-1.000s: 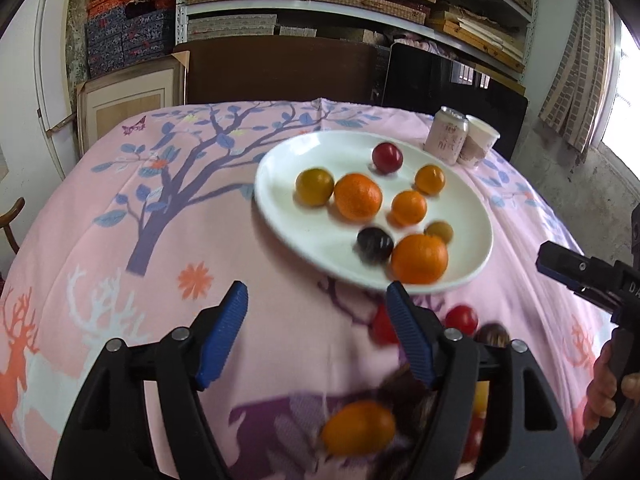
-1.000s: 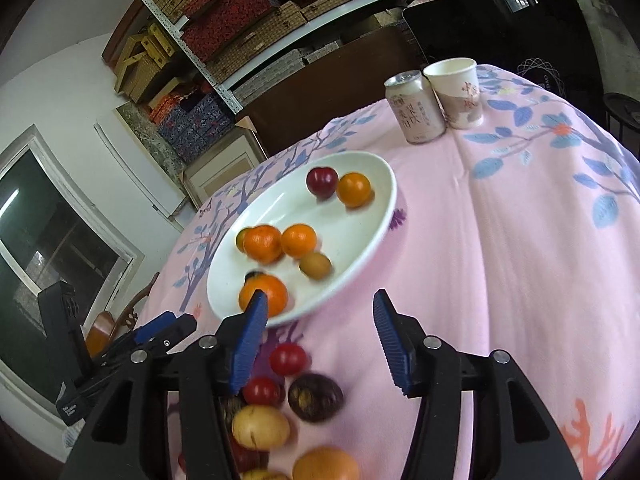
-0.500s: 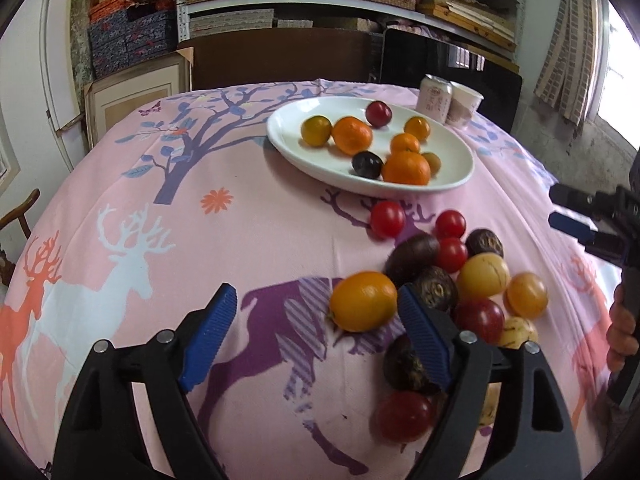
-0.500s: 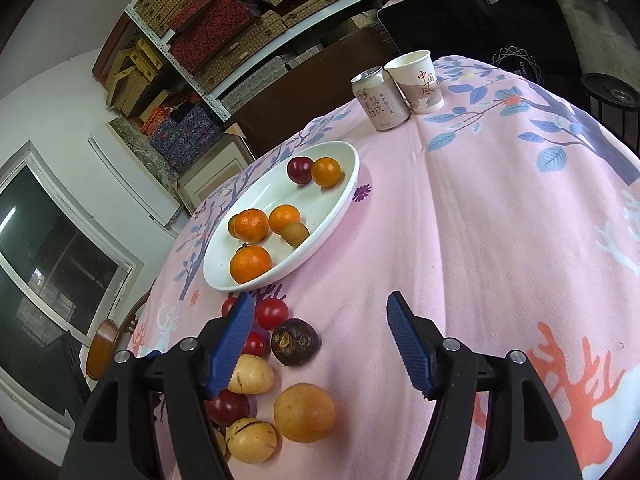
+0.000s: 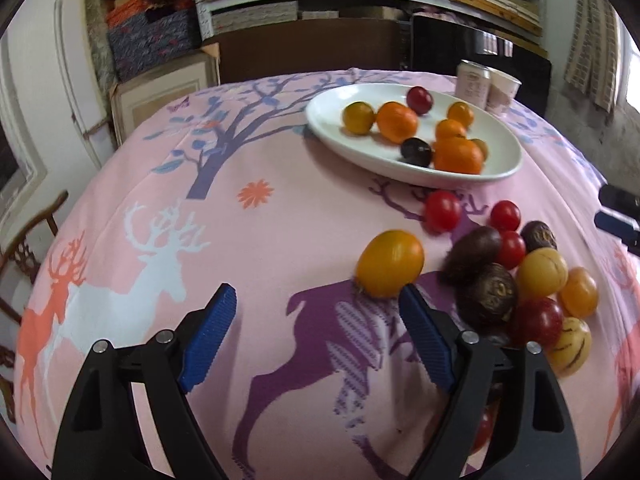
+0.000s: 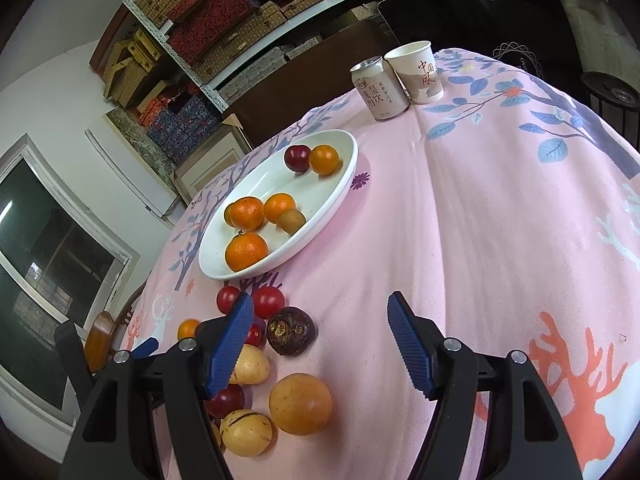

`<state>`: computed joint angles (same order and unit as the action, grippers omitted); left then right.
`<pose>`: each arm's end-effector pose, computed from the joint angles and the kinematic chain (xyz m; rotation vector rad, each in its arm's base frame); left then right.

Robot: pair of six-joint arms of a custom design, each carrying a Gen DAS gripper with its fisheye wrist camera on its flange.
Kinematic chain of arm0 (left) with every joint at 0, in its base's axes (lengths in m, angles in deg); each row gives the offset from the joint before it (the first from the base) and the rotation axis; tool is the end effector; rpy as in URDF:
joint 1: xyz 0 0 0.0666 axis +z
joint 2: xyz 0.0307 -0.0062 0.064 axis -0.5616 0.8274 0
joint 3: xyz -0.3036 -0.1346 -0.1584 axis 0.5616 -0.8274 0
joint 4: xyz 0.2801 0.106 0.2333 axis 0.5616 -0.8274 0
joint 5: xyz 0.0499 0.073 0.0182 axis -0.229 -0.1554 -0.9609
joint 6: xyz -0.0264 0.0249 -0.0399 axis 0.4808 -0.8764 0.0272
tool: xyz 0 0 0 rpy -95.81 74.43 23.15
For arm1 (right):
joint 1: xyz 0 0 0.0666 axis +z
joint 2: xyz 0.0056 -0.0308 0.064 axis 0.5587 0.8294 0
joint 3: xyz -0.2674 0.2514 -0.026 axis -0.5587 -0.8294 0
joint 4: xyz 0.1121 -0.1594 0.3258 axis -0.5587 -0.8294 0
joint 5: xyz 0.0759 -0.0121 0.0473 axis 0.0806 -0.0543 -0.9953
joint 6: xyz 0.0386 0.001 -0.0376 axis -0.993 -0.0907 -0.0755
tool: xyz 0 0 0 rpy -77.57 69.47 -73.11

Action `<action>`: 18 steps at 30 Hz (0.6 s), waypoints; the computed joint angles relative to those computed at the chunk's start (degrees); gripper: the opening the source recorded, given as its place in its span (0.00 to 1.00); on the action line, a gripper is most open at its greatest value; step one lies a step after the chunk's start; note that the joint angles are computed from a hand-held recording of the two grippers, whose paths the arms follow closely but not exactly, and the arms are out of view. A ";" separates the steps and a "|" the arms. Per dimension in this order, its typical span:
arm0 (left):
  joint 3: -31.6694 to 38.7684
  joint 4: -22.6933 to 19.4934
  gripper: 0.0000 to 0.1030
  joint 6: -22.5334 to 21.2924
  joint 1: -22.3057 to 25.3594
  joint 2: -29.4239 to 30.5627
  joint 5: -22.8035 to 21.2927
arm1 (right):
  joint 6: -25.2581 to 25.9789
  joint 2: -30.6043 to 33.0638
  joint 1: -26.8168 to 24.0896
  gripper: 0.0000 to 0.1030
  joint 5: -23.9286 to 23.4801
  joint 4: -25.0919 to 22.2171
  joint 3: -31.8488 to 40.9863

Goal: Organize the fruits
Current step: 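Move the left tool to an orange on the cloth and close on it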

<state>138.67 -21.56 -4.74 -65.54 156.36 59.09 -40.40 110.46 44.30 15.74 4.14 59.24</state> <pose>0.5767 -0.3344 0.4530 -0.0712 2.4109 0.1066 0.5602 0.1159 0.4704 0.0589 2.3444 0.7696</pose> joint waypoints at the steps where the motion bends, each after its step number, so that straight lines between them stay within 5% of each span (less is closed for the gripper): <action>1: -1.09 0.85 0.79 0.61 0.30 -0.66 0.79 | 0.22 -0.01 0.10 0.68 0.09 -0.13 0.00; 5: -0.55 3.56 0.79 -1.54 0.30 -0.19 1.71 | 1.12 -0.08 0.41 0.68 0.37 -0.20 -0.08; 9: 7.92 0.91 0.78 -3.49 0.61 4.81 1.44 | 1.60 0.22 0.59 0.68 1.11 -0.95 0.22; 12: 9.28 0.52 0.65 -2.76 1.63 5.72 5.85 | 1.81 0.39 0.70 0.68 1.51 -1.33 0.30; 18: 12.48 -1.02 0.55 -1.13 2.45 7.77 8.53 | 3.41 0.46 1.23 0.68 2.38 -2.36 0.52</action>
<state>151.15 -22.58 -5.87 -63.09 164.13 67.63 -36.99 110.93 45.53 18.12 1.78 59.76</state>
